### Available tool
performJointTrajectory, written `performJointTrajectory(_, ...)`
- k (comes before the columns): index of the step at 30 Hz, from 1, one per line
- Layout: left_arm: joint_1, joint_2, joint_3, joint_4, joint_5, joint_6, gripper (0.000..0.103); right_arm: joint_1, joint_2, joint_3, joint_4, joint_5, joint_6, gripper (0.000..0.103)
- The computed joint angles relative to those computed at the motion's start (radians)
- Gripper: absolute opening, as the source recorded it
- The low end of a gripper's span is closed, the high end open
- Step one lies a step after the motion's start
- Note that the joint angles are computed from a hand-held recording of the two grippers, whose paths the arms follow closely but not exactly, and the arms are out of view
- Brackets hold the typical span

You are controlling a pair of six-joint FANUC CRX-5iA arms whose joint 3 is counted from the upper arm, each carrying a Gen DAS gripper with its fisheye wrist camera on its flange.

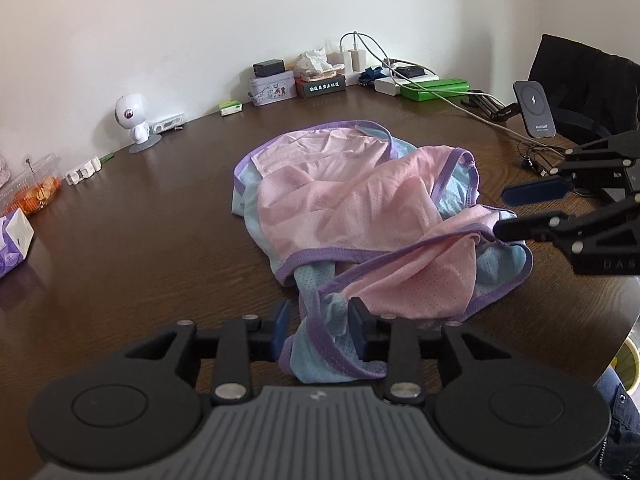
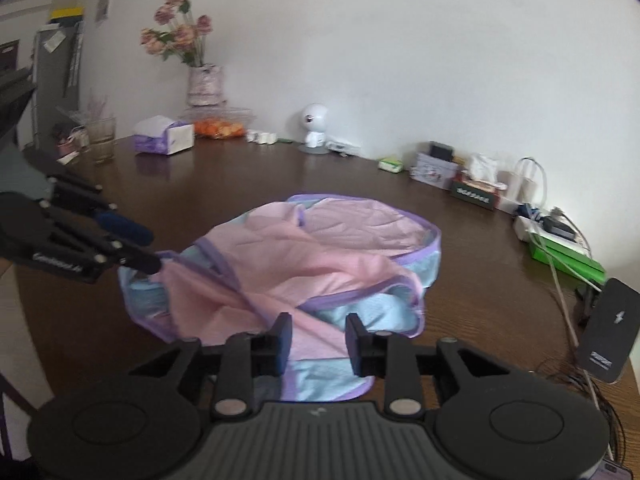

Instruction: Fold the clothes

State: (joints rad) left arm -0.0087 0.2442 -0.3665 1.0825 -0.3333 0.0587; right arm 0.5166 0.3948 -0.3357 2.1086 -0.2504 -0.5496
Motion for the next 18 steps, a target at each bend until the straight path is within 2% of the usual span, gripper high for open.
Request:
performJointTrajectory(2,-0.002,-0.008,-0.023,0.049,0.002,-0.039,0.037,0.053,0.026,0.019,-0.174,-0.012,0.183,0.029)
performJointTrajectory(4,-0.005,-0.009,-0.035,0.056,0.032,-0.035,0.037,0.129,0.071,0.058,-0.422,-0.096,0.409,0.028)
performJointTrajectory(5,-0.011,-0.011,-0.044,0.068,0.054,-0.042,0.037,0.166,0.097,0.088,-0.539,-0.154,0.513,0.016)
performJointTrajectory(6,-0.021,-0.015,-0.056,0.099,0.080,-0.064,0.037,0.189,0.115,0.112,-0.603,-0.202,0.565,0.006)
performJointTrajectory(7,-0.031,-0.019,-0.066,0.146,0.092,-0.100,0.037,0.198,0.117,0.119,-0.618,-0.223,0.566,0.005)
performJointTrajectory(8,-0.042,-0.023,-0.075,0.200,0.092,-0.141,0.037,0.192,0.103,0.106,-0.581,-0.220,0.515,0.005)
performJointTrajectory(10,-0.065,-0.029,-0.090,0.297,0.098,-0.216,0.037,0.167,0.061,0.058,-0.425,-0.206,0.351,0.004)
performJointTrajectory(11,-0.076,-0.027,-0.090,0.306,0.112,-0.227,0.037,0.159,0.041,0.035,-0.355,-0.214,0.282,0.004)
performJointTrajectory(12,-0.082,-0.024,-0.088,0.288,0.123,-0.216,0.037,0.156,0.025,0.017,-0.301,-0.232,0.230,0.004)
performJointTrajectory(14,-0.076,-0.016,-0.077,0.214,0.122,-0.155,0.037,0.180,0.014,-0.005,-0.275,-0.296,0.201,0.004)
performJointTrajectory(16,-0.041,-0.006,-0.051,0.090,0.067,-0.034,0.037,0.197,0.004,-0.031,-0.253,-0.317,0.186,0.003)
performJointTrajectory(18,-0.008,0.006,-0.020,0.007,-0.009,0.053,0.037,0.223,0.002,-0.050,-0.286,-0.335,0.209,0.004)
